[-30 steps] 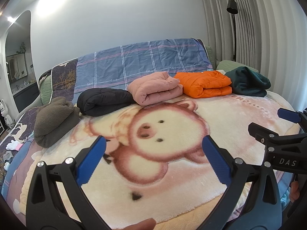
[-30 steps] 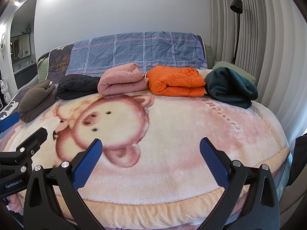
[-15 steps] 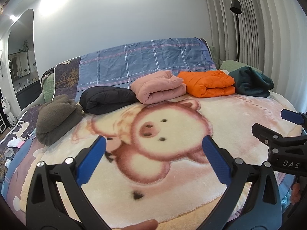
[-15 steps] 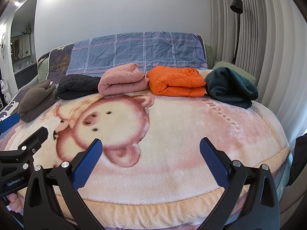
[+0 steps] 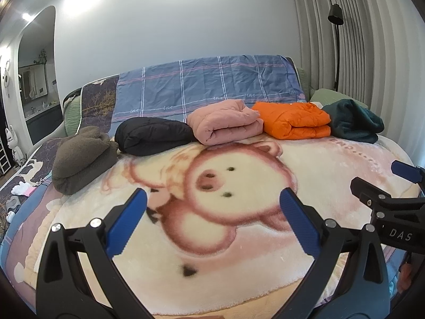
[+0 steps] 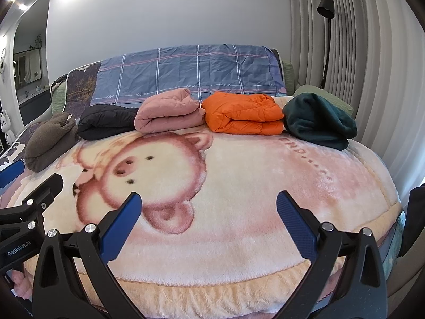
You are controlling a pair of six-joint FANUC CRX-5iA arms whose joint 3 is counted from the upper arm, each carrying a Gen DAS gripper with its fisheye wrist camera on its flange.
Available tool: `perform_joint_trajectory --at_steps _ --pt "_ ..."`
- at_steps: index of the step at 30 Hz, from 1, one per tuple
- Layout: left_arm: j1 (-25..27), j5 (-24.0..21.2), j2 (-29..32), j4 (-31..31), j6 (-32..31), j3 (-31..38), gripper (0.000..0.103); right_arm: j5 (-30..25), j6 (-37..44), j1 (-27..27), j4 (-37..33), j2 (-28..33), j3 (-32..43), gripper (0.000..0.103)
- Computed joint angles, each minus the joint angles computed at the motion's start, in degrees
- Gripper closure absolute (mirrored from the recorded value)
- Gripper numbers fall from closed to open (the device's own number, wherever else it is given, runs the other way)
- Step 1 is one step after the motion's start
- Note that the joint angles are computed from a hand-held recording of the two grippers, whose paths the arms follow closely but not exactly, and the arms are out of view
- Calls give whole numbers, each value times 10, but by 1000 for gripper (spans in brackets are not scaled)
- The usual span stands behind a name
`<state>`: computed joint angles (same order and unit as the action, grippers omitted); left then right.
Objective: Fold large clothes
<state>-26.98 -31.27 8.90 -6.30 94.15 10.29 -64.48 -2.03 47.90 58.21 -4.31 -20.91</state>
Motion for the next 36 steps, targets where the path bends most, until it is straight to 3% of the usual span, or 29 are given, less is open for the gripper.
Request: perform_joint_trajectory --at_steps 11,36 --pt "-9 -10 3 -34 31 13 2 1 0 -1 1 0 0 2" --pt "-7 -12 2 -37 39 13 2 3 -3 -3 3 -1 -2 2"
